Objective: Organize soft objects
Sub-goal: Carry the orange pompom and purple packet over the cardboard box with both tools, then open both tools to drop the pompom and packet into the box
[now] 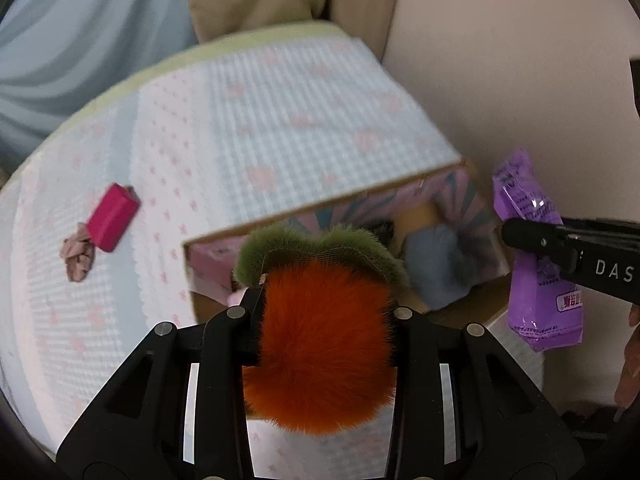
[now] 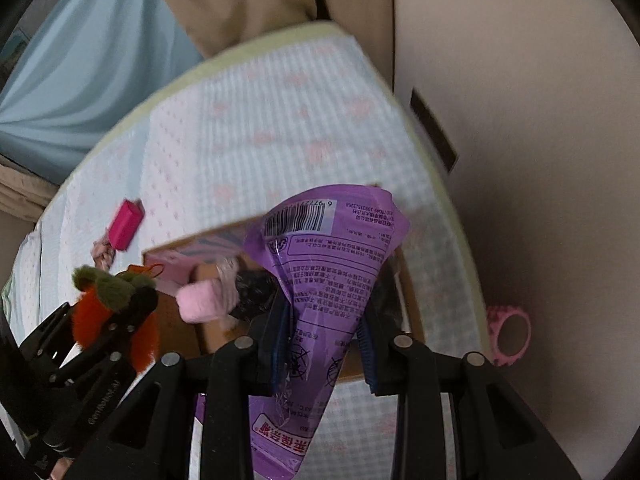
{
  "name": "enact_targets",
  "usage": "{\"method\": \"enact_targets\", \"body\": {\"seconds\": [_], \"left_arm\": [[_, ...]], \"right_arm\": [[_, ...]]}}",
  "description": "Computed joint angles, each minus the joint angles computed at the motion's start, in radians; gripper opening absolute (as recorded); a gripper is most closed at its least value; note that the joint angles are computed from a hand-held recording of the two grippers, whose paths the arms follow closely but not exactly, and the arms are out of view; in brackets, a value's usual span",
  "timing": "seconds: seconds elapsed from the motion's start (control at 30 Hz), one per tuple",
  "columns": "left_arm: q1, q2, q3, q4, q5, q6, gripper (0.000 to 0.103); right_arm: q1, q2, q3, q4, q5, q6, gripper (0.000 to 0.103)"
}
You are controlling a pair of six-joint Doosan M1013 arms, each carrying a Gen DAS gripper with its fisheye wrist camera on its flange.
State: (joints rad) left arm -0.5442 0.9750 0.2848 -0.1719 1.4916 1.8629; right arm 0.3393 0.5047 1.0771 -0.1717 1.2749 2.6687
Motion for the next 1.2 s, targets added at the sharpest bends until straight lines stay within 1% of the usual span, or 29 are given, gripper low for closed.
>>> {"method": "enact_targets", "body": {"seconds": [0.07, 0.2, 0.3, 0.33, 0.37, 0.4, 0.43, 0.47, 0.5, 0.53, 0.57, 0.63, 0.83, 0.97, 1.2], "left_arm": [[-0.006, 0.001, 0.029, 0.027, 0.002, 0.024, 0.030], [-0.010, 0.012, 0.044, 0.061, 0.020, 0.064, 0.030], [-0.014, -0.005, 0.089, 0.086, -0.004, 0.111, 0.030], [-0.011, -0.006, 0.090, 0.075, -0.001, 0.120, 0.031], [-0.009, -0.005, 0.089, 0.069, 0.004, 0.126, 0.034], [-0.009, 0.000, 0.082, 0.067, 0.017, 0.137, 0.050], [-0.012, -0.002, 0.087, 0.086, 0.017, 0.144, 0.084], [-0.014, -0.011, 0.105, 0.107, 0.004, 0.148, 0.099], [-0.013, -0.033, 0.149, 0.109, -0.037, 0.161, 0.103], [-0.011, -0.041, 0.162, 0.106, -0.043, 0.170, 0.103], [-0.009, -0.038, 0.154, 0.103, -0.029, 0.170, 0.103], [-0.006, -0.038, 0.154, 0.107, -0.014, 0.161, 0.103], [0.001, -0.059, 0.185, 0.105, -0.024, 0.124, 0.103], [0.006, -0.070, 0.201, 0.100, -0.033, 0.113, 0.103], [0.030, -0.103, 0.212, 0.045, -0.039, 0.085, 0.103]], "right_arm": [[-0.012, 0.004, 0.026, 0.037, -0.031, -0.027, 0.028], [-0.024, 0.026, 0.045, 0.091, -0.065, -0.064, 0.029], [-0.037, 0.034, 0.063, 0.138, -0.104, -0.089, 0.030], [-0.041, 0.037, 0.067, 0.161, -0.118, -0.107, 0.031], [-0.041, 0.039, 0.069, 0.162, -0.125, -0.115, 0.036], [-0.040, 0.041, 0.069, 0.155, -0.133, -0.127, 0.043], [-0.037, 0.042, 0.070, 0.140, -0.147, -0.143, 0.055], [-0.034, 0.043, 0.070, 0.128, -0.160, -0.156, 0.071], [-0.032, 0.043, 0.071, 0.121, -0.168, -0.168, 0.081], [-0.031, 0.046, 0.067, 0.122, -0.164, -0.189, 0.099], [-0.032, 0.052, 0.061, 0.128, -0.156, -0.201, 0.103], [-0.032, 0.054, 0.058, 0.136, -0.140, -0.214, 0.103], [-0.028, 0.038, 0.082, 0.127, -0.164, -0.175, 0.103], [-0.017, 0.031, 0.085, 0.081, -0.169, -0.165, 0.103], [0.006, 0.018, 0.056, 0.013, -0.140, -0.129, 0.103]]}}
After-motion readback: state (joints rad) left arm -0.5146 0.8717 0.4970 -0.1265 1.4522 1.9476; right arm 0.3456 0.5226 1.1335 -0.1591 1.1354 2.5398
